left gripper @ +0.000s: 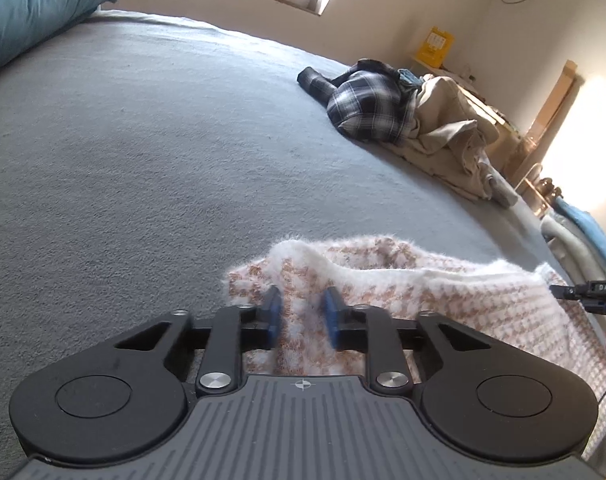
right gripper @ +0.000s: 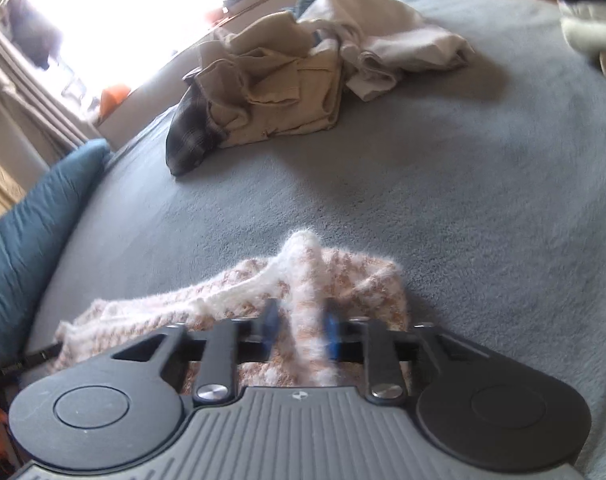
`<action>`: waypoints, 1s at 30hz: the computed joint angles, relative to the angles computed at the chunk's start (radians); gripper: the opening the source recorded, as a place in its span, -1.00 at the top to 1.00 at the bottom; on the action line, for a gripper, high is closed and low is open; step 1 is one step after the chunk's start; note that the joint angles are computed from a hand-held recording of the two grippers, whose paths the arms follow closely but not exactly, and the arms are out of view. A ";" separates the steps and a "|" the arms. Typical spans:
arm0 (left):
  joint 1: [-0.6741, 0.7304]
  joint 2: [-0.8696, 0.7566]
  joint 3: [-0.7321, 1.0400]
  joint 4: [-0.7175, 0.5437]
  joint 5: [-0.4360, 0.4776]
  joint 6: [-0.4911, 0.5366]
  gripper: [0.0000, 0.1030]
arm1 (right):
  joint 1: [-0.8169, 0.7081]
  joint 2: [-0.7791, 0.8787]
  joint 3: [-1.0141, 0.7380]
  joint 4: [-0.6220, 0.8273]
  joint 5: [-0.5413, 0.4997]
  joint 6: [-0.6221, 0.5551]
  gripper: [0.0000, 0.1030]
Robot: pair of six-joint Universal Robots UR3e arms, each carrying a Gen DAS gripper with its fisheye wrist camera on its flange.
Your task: Fold clothes
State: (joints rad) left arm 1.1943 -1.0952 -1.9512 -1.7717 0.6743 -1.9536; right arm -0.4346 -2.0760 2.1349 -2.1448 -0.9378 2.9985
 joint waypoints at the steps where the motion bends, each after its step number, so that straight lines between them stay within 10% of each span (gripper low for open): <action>1: 0.009 0.018 -0.009 -0.002 -0.010 0.007 0.88 | 0.010 -0.006 0.005 -0.021 -0.014 0.011 0.80; 8: 0.088 0.070 0.049 -0.133 -0.111 0.088 0.91 | -0.006 -0.077 0.015 -0.132 0.010 0.081 0.85; 16: -0.096 -0.045 -0.066 0.363 -0.029 -0.234 0.92 | 0.035 0.024 0.033 -0.244 -0.053 0.145 0.85; 20: -0.028 -0.005 -0.013 0.220 -0.135 -0.142 0.92 | 0.010 0.011 0.030 -0.278 0.005 0.164 0.85; 26: -0.156 -0.123 -0.065 0.498 -0.015 -0.319 0.91 | 0.044 0.084 0.062 -0.325 -0.065 0.190 0.85; 30: -0.119 -0.105 -0.046 0.420 -0.063 -0.281 0.91 | 0.045 0.078 0.074 -0.329 -0.066 0.210 0.85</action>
State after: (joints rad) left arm 1.0749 -1.2004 -1.9971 -1.3522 0.6112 -2.2341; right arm -0.3892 -1.9984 2.2087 -2.4742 -1.0038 3.2081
